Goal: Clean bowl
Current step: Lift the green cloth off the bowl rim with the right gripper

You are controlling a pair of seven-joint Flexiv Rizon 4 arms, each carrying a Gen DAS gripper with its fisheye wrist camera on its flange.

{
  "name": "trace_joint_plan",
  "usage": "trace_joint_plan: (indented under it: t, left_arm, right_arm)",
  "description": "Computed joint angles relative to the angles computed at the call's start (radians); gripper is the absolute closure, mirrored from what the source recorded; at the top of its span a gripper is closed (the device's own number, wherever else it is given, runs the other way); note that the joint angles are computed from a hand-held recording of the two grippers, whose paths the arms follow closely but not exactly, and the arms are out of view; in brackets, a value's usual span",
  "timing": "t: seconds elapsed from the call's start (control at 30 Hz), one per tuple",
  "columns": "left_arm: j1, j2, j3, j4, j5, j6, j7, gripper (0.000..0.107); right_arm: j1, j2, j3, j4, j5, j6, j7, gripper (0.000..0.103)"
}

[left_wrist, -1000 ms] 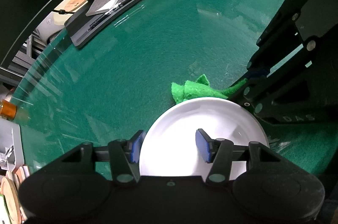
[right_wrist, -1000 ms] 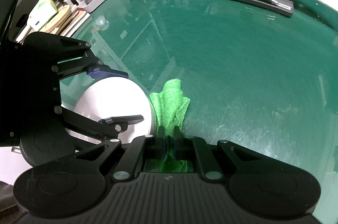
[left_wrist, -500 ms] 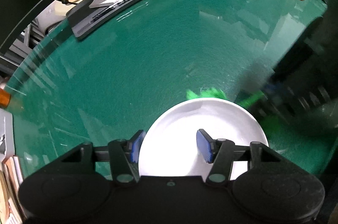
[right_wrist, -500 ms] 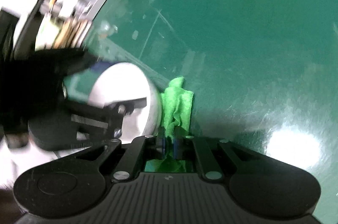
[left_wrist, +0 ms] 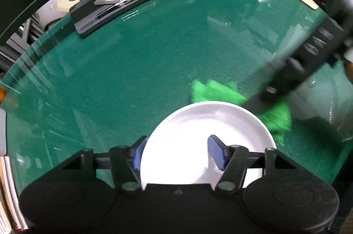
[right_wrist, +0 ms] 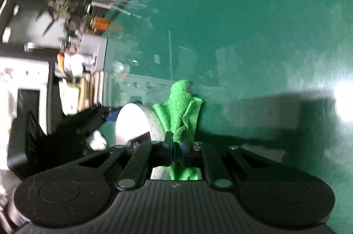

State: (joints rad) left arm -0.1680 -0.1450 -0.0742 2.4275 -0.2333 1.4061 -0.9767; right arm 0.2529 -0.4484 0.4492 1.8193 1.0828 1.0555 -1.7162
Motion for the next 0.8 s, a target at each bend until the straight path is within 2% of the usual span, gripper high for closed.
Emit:
trace_joint_plan:
  t: [0.13,0.17,0.23,0.27,0.37,0.4,0.47,0.5,0.53,0.63,0.8]
  left_arm:
    - [-0.014,-0.003,0.021,-0.008,0.045,0.000,-0.060,0.045]
    - [-0.037,0.001,0.057,-0.033,0.114,-0.045,-0.137,0.046]
    - [-0.047,0.012,0.076,-0.057,0.178,-0.101,-0.223,0.046]
    - [-0.047,0.025,0.076,-0.049,0.183,-0.111,-0.262,0.046]
    - [-0.029,0.053,0.052,0.007,0.114,-0.091,-0.277,0.049]
    - [-0.025,0.053,0.048,0.012,0.105,-0.082,-0.276,0.051]
    - [-0.017,0.054,0.042,0.023,0.082,-0.063,-0.271,0.070]
    - [-0.017,0.047,0.046,0.019,0.072,-0.052,-0.262,0.071]
    - [0.006,0.044,0.017,0.015,0.005,-0.074,-0.188,0.071]
    - [0.015,0.036,-0.012,0.017,-0.095,-0.074,-0.051,0.069]
    - [0.001,0.016,-0.030,0.019,-0.167,-0.037,0.012,0.067]
  right_arm:
    - [-0.009,-0.076,0.020,-0.092,0.071,0.018,-0.034,0.093]
    - [-0.009,-0.086,0.023,-0.106,0.075,0.015,-0.039,0.093]
    - [0.018,-0.109,0.014,-0.138,0.028,0.006,-0.014,0.093]
    - [0.017,-0.113,0.018,-0.143,0.017,-0.002,-0.011,0.093]
    - [0.017,-0.115,0.023,-0.147,-0.017,-0.011,0.001,0.093]
    - [0.016,-0.115,0.024,-0.145,-0.021,-0.007,0.005,0.093]
    - [0.011,-0.116,0.029,-0.139,-0.022,-0.001,0.020,0.093]
    - [0.006,-0.115,0.034,-0.138,-0.023,-0.006,0.018,0.093]
    - [-0.006,-0.108,0.042,-0.130,-0.020,-0.018,0.008,0.093]
    - [-0.035,-0.062,0.053,-0.072,0.017,-0.010,-0.020,0.092]
    - [-0.140,0.019,0.046,0.031,0.164,-0.141,-0.083,0.092]
